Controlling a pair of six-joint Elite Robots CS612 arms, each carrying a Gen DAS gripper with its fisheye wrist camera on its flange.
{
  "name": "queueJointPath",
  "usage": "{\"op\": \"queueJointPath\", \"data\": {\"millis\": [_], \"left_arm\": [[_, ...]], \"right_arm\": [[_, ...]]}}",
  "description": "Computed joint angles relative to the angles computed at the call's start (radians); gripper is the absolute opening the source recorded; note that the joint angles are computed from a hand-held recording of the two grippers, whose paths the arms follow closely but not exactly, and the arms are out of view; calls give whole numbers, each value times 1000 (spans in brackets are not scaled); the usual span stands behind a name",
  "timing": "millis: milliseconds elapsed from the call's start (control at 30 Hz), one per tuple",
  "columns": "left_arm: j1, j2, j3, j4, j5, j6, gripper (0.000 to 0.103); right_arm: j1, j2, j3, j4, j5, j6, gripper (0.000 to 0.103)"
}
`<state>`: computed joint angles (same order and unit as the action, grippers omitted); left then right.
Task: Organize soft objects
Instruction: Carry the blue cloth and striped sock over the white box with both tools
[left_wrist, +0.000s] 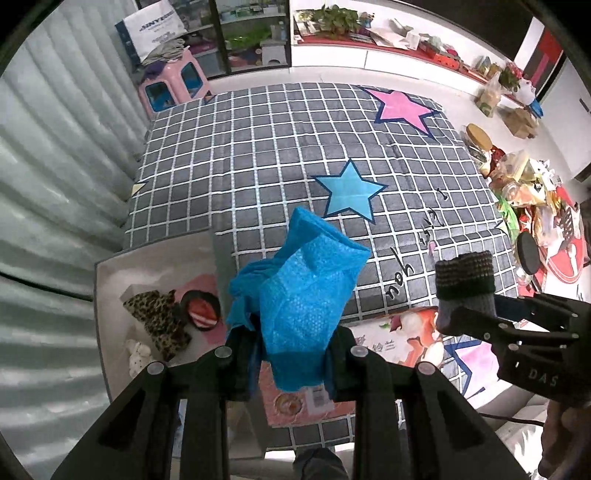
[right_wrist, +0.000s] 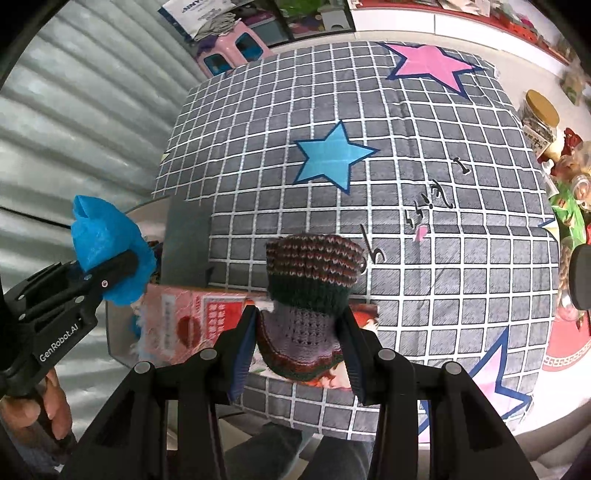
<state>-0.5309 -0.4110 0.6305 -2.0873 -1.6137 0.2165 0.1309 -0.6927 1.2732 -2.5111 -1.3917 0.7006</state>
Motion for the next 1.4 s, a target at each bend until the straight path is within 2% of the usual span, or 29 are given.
{"op": "queueJointPath", "data": {"millis": [267, 667, 1400], "left_arm": [[22, -40, 75, -49, 2, -38, 29], [63, -80, 151, -107, 8, -106, 29], [122, -92, 195, -111, 39, -233, 29]], "right_arm": [[30, 14, -56, 25, -7, -44, 45], [72, 72, -203, 108, -3, -144, 45], [121, 207, -488, 287, 39, -301, 45]]}}
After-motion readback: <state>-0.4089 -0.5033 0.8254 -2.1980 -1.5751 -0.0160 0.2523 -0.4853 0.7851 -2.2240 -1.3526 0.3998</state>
